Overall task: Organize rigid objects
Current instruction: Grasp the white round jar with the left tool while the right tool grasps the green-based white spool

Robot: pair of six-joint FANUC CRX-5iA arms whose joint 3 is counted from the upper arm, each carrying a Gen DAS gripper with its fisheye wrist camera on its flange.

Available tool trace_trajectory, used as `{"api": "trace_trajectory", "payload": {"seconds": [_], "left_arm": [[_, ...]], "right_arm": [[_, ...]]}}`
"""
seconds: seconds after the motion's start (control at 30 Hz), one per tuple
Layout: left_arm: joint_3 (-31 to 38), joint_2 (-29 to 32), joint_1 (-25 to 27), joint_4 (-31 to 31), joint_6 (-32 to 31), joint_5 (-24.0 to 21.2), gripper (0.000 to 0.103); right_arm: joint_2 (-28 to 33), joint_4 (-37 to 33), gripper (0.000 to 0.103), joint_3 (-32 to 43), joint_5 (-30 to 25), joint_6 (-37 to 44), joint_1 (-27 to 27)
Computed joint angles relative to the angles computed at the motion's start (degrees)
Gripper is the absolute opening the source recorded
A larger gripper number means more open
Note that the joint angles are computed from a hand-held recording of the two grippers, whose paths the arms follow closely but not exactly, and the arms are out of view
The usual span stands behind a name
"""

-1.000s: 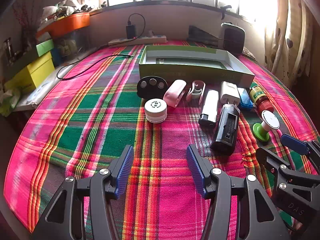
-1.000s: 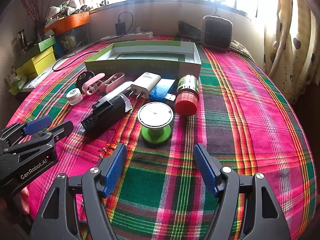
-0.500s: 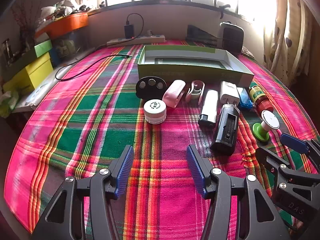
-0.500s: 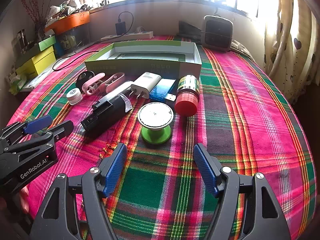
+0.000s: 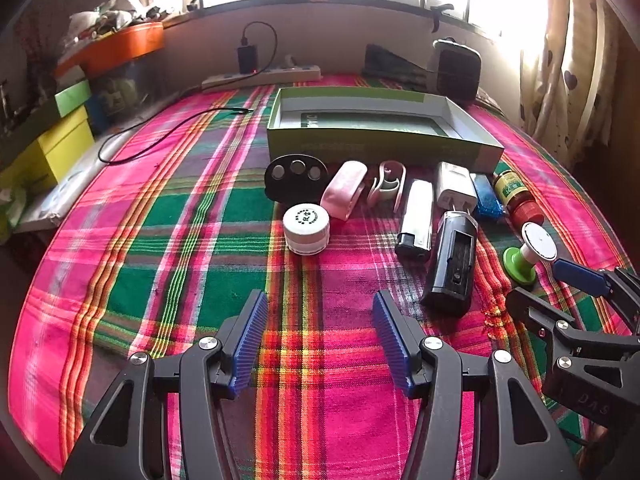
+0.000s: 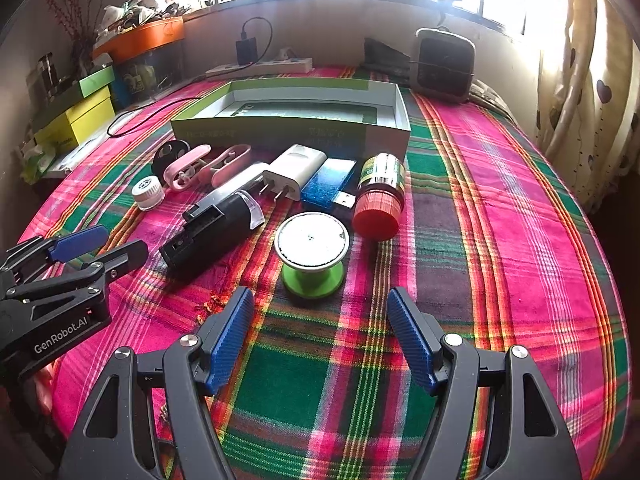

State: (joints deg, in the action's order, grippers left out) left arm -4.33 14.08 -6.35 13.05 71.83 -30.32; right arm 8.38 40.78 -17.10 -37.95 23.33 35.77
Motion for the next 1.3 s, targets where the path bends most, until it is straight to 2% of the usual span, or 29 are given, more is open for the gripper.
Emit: {"api": "trace_trajectory", "payload": {"seconds": [0.23, 0.5, 0.7, 1.17, 1.3], "left_arm": [[1.3, 1.9, 1.3, 6.4, -5.3, -2.2, 0.054], [5.5, 4.9, 1.5, 7.2, -5.6, -5.0, 0.054], [9.3, 6.8, 1.5, 4.0, -3.0, -7.2, 0.054], [12.6, 8.4, 1.4, 0.0, 0.3, -7.9, 0.051], [12.1, 8.3, 1.8, 0.9, 0.4, -7.6, 0.042]], "right_arm": [[1.2, -3.6, 0.07, 2.7, -1.0, 4.6, -0.6], [3.2, -9.2, 0.07, 7.1, -2.3, 12.5, -1.9], [4.2, -12.7, 0.07, 9.5, -3.0, 17.7, -2.7], [4.5, -13.3, 0.069, 10.1, -2.7, 18.5, -3.3], [4.3, -12.2, 0.059, 9.6, -2.6, 16.8, -3.4]]}}
